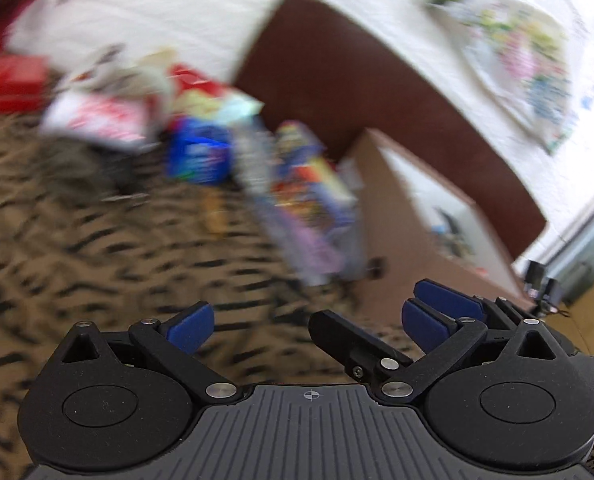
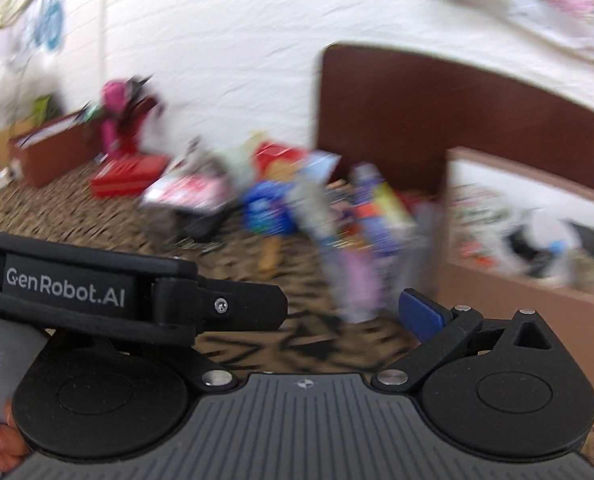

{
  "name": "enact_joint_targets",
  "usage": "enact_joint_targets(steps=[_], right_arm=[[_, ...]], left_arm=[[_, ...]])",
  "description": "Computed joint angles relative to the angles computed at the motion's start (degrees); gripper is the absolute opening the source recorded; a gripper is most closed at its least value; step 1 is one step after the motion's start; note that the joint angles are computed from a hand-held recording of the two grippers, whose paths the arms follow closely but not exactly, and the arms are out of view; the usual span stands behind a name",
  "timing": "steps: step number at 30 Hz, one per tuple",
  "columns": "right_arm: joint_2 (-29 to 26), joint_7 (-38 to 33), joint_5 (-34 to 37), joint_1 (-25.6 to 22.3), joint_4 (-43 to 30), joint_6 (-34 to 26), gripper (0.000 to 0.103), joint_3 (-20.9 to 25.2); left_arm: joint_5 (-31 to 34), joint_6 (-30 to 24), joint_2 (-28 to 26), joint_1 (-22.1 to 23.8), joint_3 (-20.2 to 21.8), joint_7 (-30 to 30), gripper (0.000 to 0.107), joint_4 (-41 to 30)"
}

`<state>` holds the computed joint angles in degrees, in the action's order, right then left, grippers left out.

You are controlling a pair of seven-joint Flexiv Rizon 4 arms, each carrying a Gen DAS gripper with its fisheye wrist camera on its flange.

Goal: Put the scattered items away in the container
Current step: 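Open both grippers and move them back toward the table items, then grasp the grey claw clip with the left gripper while the right gripper grasps the wooden clothespin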

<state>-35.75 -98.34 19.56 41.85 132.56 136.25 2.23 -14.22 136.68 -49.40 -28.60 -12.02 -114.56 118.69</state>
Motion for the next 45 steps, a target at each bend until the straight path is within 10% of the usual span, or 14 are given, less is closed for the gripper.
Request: enact_joint_targets(steps=[15,22,25,33,45], right_arm=[[-6.42,-1.04,4.56,12.53,-10.71,-14.02,0.1,-11.54],[-8.92,3.12,1.29,11.31,-13.86,-16.23,0.1,-12.76],[-9.62,5.37,-1.24,9.39,-15.24,-17.25,0.096,-11.78],[-11.59,12.0,-4.34,6.43,-18.51,-17.92,0.078,-11.24],[-13.03,15.85,-5.05,7.67,-20.52,-18.82,0.065,-14.64]], left_arm=[[-1.5,-3.03,-1.68,8.15,2.5,-2.85,0.095,0.33],[-10.38,-4.73,-3.15,2.78,6.64,2.82,0.072,-3.54],[-12.26,-4.59,-3.53,2.61,6.71,3.65,0.046,-3.8],[-13.09,0.13,-3.49,2.8,5.47,1.47,0.034,-0.67],[-25.86,3.2,-2.83,-1.79,6.0,3.5,0.068,0.29]])
